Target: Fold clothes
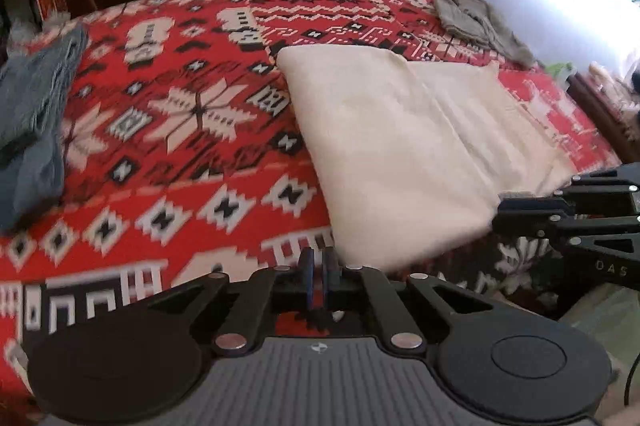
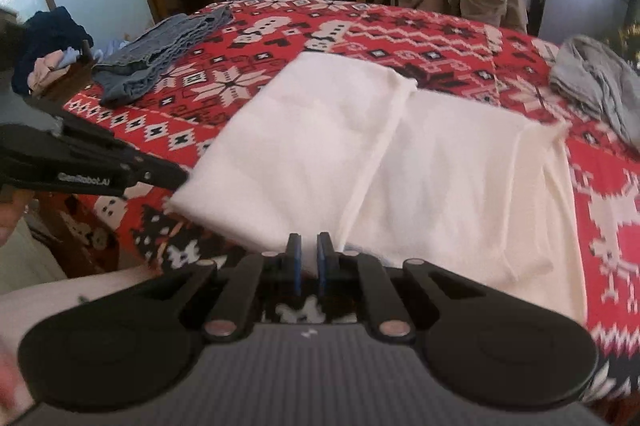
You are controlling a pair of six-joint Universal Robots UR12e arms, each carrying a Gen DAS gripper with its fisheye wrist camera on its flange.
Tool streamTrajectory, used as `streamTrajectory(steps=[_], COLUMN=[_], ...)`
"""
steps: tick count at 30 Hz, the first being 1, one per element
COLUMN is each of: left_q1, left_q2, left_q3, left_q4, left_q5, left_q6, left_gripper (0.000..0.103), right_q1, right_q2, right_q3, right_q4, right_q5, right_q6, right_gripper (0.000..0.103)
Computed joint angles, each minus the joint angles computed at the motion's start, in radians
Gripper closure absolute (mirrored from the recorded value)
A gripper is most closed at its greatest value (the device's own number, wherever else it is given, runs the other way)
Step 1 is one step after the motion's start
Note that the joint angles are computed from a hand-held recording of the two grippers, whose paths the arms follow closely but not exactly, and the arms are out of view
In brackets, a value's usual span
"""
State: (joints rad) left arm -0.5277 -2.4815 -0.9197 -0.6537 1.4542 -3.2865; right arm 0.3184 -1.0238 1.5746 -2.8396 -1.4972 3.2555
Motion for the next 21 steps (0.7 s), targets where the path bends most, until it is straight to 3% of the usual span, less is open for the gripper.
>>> streamTrajectory(steps=[3, 6, 8, 11, 15, 21], left_q1=[0.007, 0.009, 0.005, -0.01, -0.017, -0.018], left_q2=[0.022, 0.015, -0.007, -0.042, -0.052, -0.029], left_q3=[-0.05, -0.042, -0.007, 0.049, 0.058, 0.027], left_q4=[0.099, 0.159, 0.162, 0.13, 0.078, 0.079], left_q5=[-0.045, -0.095, -0.115, -0.092, -0.104, -0.114], left_q6=[-0.019, -0.024, 0.001, 0.051, 0.093, 0.103], left_gripper=[0.099, 0.099, 0.099, 0.099, 0.099, 0.099], right_q1=[0.001, 0.012, 0.023, 0.045, 0.064, 0.045], right_q2=[-0.019, -0.007, 0.013, 0.052, 0.071, 0.024], right_q3=[0.021, 0.007, -0.023, -0.074, -0.09, -0.039], right_q4=[-0.021, -0.055, -0.053, -0.048, -0.021, 0.003], right_q5=[0.003, -0.01, -0.026, -0.071, -0.117, -0.052], right_q6=[0.001, -0.022, -0.044, -0.086, -0.117, -0.065], right_gripper=[0.094, 0.094, 0.094, 0.094, 0.093, 0.094])
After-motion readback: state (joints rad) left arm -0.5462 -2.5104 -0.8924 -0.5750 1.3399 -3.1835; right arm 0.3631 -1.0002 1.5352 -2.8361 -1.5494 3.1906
